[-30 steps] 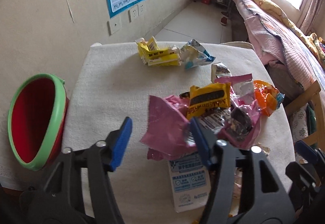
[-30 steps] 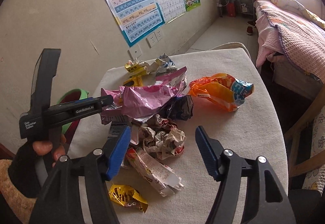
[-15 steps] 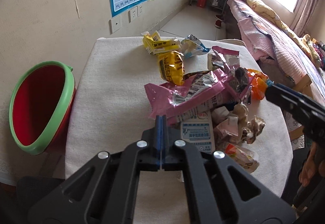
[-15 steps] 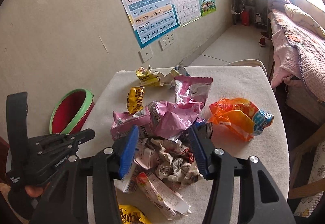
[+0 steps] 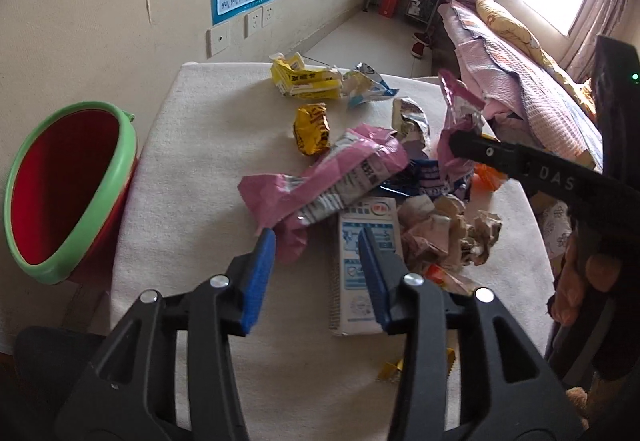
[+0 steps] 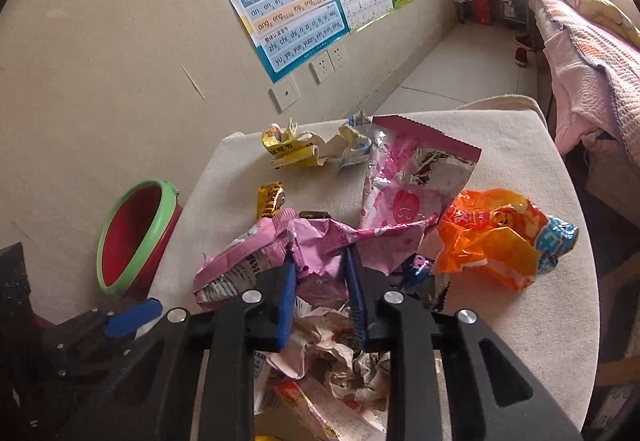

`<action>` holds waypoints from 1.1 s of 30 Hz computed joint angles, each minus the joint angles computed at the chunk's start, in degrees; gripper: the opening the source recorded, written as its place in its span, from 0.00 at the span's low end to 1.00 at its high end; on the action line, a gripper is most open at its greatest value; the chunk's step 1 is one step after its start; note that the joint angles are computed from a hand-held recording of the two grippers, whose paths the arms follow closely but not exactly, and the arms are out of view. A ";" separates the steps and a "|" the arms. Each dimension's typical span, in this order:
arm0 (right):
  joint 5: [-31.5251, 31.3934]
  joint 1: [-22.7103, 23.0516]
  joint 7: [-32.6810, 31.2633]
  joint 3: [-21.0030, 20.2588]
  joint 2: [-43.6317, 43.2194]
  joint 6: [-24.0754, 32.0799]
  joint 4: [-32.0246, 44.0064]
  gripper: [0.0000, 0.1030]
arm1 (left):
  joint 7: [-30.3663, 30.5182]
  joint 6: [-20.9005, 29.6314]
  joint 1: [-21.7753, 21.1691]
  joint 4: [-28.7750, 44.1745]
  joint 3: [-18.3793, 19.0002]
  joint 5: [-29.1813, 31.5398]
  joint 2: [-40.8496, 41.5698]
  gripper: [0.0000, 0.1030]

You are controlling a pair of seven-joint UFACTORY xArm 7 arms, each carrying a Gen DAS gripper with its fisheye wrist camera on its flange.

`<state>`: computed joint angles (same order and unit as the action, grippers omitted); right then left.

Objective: Collect trash
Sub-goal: 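Move left tool toward white milk carton while right tool reaches pink wrapper, then grasp white milk carton with left tool while right tool grasps pink wrapper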

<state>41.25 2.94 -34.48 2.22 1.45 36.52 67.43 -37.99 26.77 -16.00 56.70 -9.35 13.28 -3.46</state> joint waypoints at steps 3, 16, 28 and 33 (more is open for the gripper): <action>4.34 -0.14 -4.00 -0.81 -4.49 -0.59 -3.29 0.22 | 4.81 0.35 -1.48 1.43 -0.42 -5.31 2.93 0.41; 4.92 3.15 -4.84 -4.73 -12.05 -1.30 -10.51 0.23 | 8.83 4.70 -5.05 6.11 -0.15 -5.75 9.39 0.71; 4.78 4.22 -5.08 -5.35 -13.01 -2.06 -11.48 0.23 | 15.59 2.27 -3.24 1.98 -0.32 -17.83 6.44 0.52; 4.88 4.21 -5.23 -5.58 -12.86 -1.71 -11.50 0.23 | 9.74 6.02 -3.45 2.40 0.28 -8.83 5.48 0.52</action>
